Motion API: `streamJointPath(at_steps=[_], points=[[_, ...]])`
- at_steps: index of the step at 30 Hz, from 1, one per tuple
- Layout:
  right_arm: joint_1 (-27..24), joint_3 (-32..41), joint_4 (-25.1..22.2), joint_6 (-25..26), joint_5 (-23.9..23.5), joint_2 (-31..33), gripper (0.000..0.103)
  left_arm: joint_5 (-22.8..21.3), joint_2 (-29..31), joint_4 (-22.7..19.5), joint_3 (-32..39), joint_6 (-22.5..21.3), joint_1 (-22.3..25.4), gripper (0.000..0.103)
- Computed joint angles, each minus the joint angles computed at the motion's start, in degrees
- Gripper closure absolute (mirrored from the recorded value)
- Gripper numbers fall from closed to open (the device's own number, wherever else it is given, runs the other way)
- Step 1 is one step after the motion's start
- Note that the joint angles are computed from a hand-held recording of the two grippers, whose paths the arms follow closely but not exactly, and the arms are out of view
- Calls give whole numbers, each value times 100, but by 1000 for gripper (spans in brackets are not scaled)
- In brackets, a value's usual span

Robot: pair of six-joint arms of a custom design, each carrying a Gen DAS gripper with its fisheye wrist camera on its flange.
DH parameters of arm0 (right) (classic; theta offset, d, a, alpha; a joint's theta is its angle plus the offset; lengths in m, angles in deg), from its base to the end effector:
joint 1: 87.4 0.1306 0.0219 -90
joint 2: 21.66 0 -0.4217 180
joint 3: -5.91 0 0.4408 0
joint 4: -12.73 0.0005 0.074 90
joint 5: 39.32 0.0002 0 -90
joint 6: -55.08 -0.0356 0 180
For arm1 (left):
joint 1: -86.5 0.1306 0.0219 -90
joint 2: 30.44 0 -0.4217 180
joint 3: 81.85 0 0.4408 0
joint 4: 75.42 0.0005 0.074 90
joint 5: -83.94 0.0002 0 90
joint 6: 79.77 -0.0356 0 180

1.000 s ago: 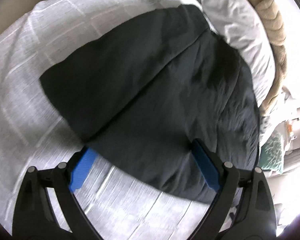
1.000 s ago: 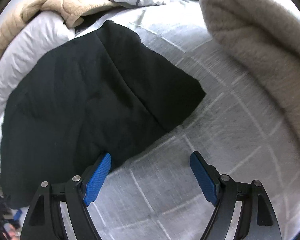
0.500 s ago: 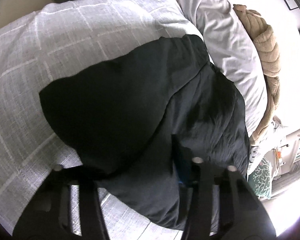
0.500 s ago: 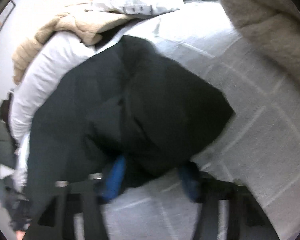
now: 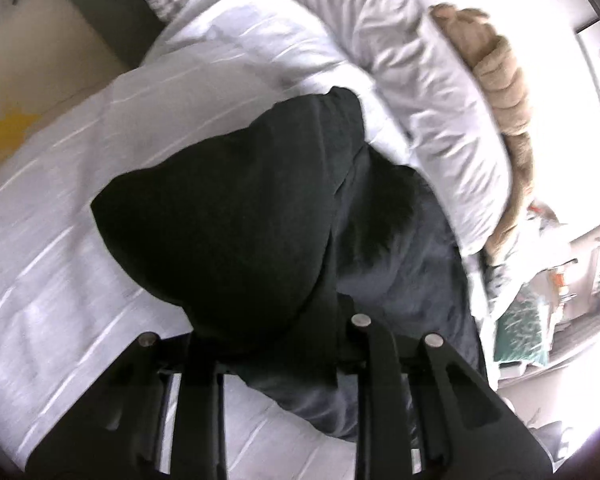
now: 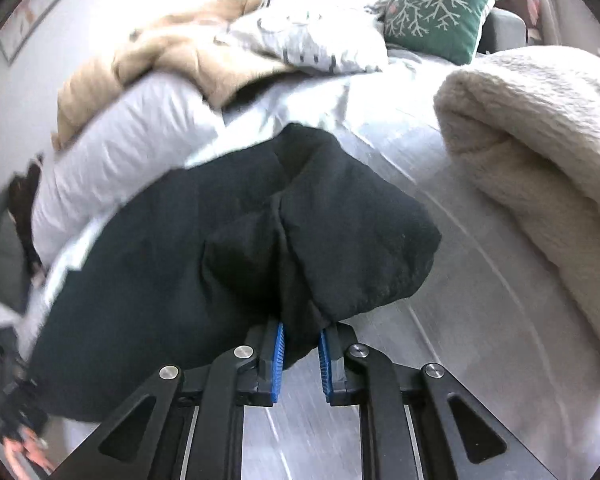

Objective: Fold large clothes

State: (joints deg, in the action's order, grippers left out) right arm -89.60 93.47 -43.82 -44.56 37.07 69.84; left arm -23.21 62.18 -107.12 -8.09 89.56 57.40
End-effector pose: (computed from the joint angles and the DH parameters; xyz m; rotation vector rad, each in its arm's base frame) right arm 0.5259 -0.0123 0.4273 0.1884 2.6158 0.3569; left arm 0.4651 -0.2475 0.3258 -1.1645 2.1709 -0.4984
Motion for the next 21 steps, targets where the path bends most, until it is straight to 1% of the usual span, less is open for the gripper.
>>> streamJointPath(at_steps=[1, 2, 3, 4, 5, 6, 7, 8, 9, 10, 11, 13, 15, 17, 18, 19, 20, 21], points=[[34, 56, -238, 10, 94, 77, 83, 57, 18, -115, -18, 141, -14, 73], [51, 50, -466, 19, 232, 139, 81, 172, 49, -140, -64, 302, -7, 70], [59, 41, -615, 16, 425, 198, 75, 324, 84, -92, -132, 447, 22, 65], [46, 45, -712, 1, 526, 241, 72, 493, 137, -93, -166, 615, 72, 58], [8, 64, -786, -33, 495, 289, 70, 587, 158, -49, -207, 744, 107, 56], [-38, 78, -814, -105, 424, 296, 64, 663, 162, 63, -272, 825, 135, 49], [-68, 70, -729, -225, 458, 246, 54, 715, 174, 195, -332, 903, 167, 43], [-77, 34, -592, -290, 541, 166, 49, 729, 192, 281, -365, 985, 187, 41], [-71, -19, -398, -320, 649, 56, 40, 744, 207, 451, -441, 1136, 208, 39], [-45, -80, -193, -329, 772, -75, 38, 722, 211, 614, -517, 1302, 215, 38], [-9, -120, -34, -328, 858, -173, 37, 683, 219, 734, -549, 1419, 212, 37], [117, -245, 476, -246, 882, -396, 37, 571, 217, 1099, -689, 1658, 220, 37], [291, -288, 878, -64, 819, -480, 38, 476, 202, 1428, -824, 1831, 224, 36], [457, -277, 1101, 246, 632, -440, 38, 413, 169, 1861, -1015, 2022, 241, 36], [500, -272, 1127, 345, 525, -389, 38, 423, 137, 2015, -1097, 2064, 264, 38], [527, -178, 981, 460, 262, -191, 38, 439, 115, 2244, -1203, 2113, 280, 43], [557, -90, 825, 435, 176, -11, 38, 481, 87, 2400, -1291, 2138, 297, 46], [542, 23, 531, 364, 158, 231, 39, 521, 76, 2547, -1355, 2156, 312, 53]])
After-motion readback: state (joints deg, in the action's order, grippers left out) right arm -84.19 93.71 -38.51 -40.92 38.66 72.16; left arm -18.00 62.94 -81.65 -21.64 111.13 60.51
